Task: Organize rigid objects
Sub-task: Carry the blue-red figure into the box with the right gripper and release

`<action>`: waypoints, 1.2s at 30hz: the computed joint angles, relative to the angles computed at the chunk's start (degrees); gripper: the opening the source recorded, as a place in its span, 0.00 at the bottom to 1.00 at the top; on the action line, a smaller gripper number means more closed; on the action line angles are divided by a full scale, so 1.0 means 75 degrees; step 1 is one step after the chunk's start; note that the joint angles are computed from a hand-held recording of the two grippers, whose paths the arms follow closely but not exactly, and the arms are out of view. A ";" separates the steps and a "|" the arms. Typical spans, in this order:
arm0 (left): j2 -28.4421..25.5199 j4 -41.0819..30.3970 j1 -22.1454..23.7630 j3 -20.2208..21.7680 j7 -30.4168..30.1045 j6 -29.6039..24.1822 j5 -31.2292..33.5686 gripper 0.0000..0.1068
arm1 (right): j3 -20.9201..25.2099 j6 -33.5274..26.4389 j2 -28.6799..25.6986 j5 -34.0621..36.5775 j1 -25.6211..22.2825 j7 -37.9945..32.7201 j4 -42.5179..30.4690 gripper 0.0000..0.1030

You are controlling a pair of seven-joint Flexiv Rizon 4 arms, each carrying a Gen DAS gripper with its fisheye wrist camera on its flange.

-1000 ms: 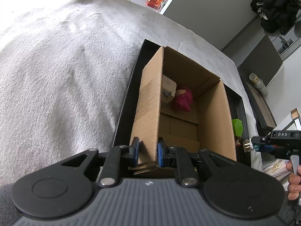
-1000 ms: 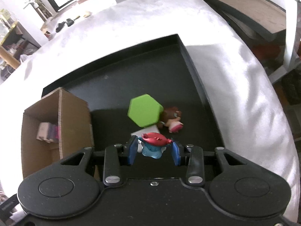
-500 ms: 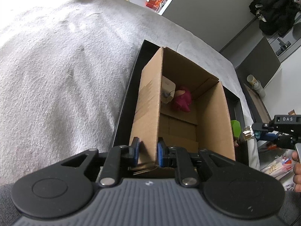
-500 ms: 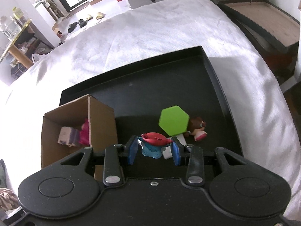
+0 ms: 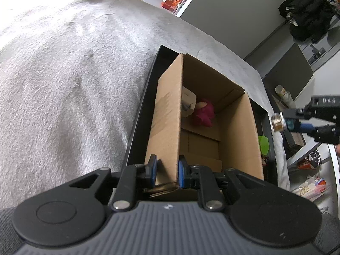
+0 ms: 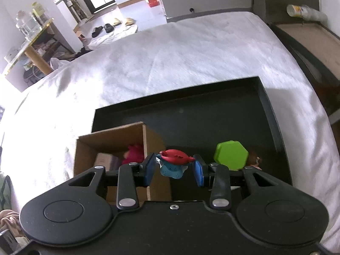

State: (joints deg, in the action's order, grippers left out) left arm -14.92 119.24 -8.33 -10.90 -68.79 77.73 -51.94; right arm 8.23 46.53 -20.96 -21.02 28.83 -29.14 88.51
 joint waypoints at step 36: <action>0.0065 0.0088 -0.0217 -0.0045 0.0888 0.0263 -0.1198 0.15 | -0.0267 -0.0721 -0.1522 0.0182 0.0549 -0.1243 -0.1980 0.54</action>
State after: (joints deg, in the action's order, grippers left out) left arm -14.43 119.91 -9.96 -11.24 -62.13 79.70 -60.92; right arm 6.23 41.12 -32.37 -19.66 32.95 -38.46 73.66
